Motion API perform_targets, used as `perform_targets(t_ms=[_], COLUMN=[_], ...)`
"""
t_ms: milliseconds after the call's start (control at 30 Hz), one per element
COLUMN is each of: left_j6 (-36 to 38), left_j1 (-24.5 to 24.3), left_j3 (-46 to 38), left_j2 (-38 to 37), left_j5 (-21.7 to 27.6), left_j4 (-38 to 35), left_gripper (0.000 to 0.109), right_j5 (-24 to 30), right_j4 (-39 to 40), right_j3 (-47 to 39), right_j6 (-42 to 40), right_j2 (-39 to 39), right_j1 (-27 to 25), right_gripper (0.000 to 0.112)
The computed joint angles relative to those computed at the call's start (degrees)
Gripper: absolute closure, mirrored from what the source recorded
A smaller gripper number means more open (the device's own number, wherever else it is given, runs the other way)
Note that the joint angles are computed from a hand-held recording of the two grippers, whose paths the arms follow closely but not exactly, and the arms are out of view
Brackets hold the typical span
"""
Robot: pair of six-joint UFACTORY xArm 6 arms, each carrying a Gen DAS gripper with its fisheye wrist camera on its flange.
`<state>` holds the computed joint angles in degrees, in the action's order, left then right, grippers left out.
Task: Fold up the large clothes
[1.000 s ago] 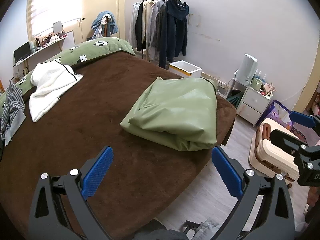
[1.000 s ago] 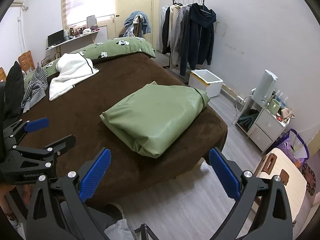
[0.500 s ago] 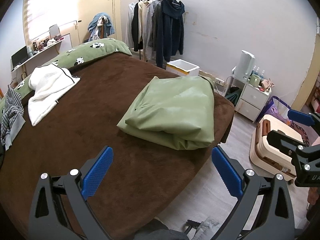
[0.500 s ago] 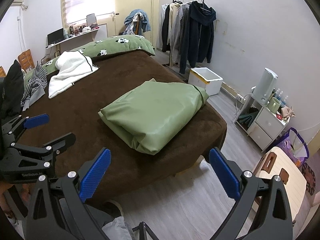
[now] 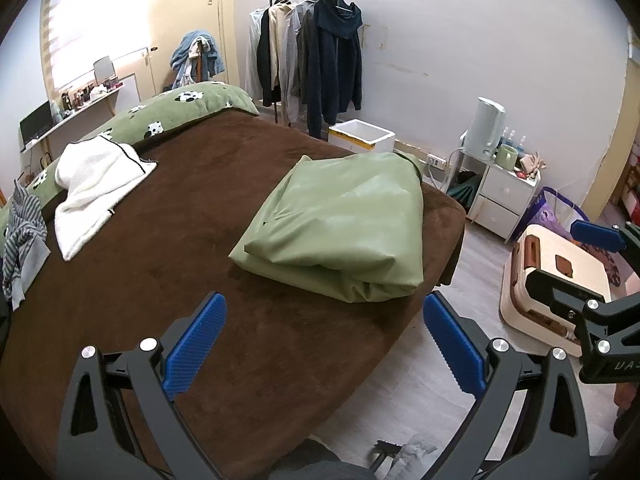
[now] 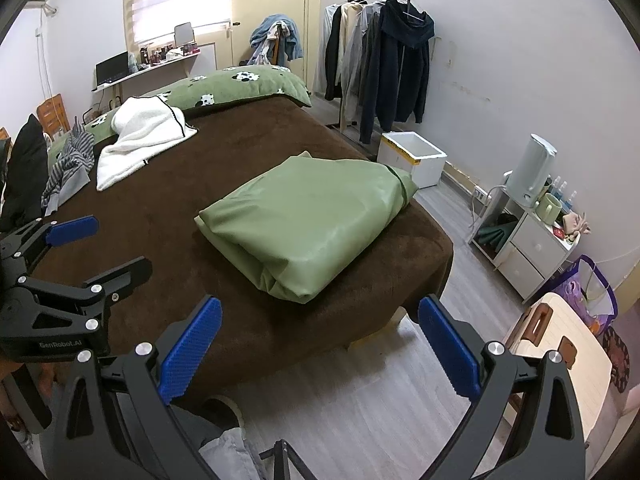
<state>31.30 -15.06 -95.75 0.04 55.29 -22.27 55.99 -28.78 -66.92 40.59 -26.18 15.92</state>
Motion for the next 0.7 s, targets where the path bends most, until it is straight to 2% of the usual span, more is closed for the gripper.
perform_targets(t_ms=[700], left_j6=[-0.4], left_j1=[-0.3], left_j3=[-0.2], left_j2=[-0.1], left_j5=[0.4], left_j4=[-0.3], left_gripper=[0.012], right_j5=[-0.4], right_j4=[0.4], right_j3=[0.3], right_j6=[-0.4], right_j2=[-0.1], right_j1=[-0.5], right_gripper=[0.015])
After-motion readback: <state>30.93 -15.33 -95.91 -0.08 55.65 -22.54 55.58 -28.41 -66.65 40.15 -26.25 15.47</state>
